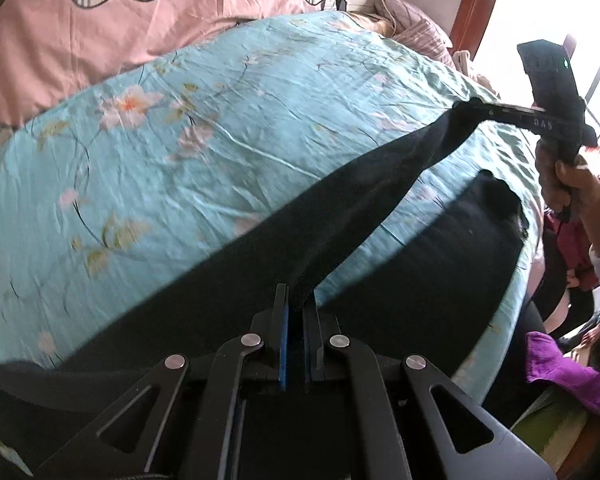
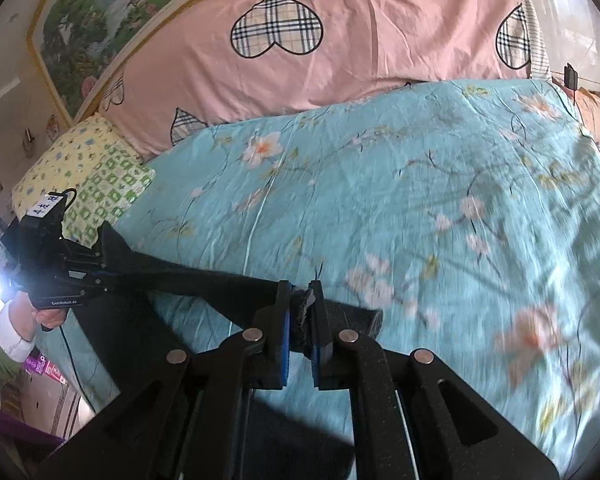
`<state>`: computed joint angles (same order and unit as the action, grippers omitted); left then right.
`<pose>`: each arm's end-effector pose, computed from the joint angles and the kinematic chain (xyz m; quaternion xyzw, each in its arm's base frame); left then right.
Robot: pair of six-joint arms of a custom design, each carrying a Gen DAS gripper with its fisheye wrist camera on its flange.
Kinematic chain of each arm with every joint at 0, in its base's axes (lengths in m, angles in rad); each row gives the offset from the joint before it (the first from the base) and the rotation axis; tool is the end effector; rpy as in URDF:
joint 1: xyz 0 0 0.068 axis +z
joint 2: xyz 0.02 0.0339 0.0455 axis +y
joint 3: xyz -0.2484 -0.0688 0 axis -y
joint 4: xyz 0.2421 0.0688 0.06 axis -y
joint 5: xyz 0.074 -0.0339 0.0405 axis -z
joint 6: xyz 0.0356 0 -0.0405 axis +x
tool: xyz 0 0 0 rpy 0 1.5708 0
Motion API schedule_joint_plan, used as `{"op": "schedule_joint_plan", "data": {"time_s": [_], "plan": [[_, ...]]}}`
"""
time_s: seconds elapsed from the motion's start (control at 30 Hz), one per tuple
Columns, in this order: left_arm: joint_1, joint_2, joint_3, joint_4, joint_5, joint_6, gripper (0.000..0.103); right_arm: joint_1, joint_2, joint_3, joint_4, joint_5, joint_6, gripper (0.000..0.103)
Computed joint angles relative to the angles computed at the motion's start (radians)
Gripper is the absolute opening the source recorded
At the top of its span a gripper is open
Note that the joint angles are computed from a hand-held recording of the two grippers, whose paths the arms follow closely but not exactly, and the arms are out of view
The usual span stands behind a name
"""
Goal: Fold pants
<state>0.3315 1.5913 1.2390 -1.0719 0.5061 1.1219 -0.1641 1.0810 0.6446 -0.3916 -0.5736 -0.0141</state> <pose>0.2783 0.0775 0.2306 0.3887 0.8841 -0.1395 0.2189 0.2184 -0.0166 0.2082 -0.0354 0.8989 0.2316 0.3702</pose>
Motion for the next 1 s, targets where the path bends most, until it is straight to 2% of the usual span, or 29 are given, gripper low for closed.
{"op": "schedule_joint_plan", "data": {"time_s": [0.13, 0.4, 0.57, 0.83, 0.93, 1.0], "plan": [[0.03, -0.058, -0.077, -0.001, 0.015, 0.022, 0.003, -0.022, -0.126, -0.082, -0.065, -0.01, -0.038, 0.009], [0.114, -0.163, -0.171, -0.072, 0.057, 0.111, 0.003, -0.099, -0.353, -0.146, -0.244, -0.076, -0.099, 0.009], [0.154, -0.197, -0.229, -0.088, 0.052, 0.157, 0.003, -0.105, -0.5, -0.2, -0.355, -0.067, -0.133, 0.009], [0.187, -0.245, -0.317, -0.096, 0.045, 0.211, 0.003, -0.18, -0.599, -0.245, -0.476, -0.088, -0.204, 0.009], [0.192, -0.239, -0.327, -0.091, 0.044, 0.209, 0.003, -0.179, -0.647, -0.234, -0.53, -0.074, -0.219, 0.008], [0.189, -0.233, -0.339, -0.079, 0.042, 0.197, 0.003, -0.146, -0.683, -0.242, -0.544, -0.026, -0.215, 0.008]]}}
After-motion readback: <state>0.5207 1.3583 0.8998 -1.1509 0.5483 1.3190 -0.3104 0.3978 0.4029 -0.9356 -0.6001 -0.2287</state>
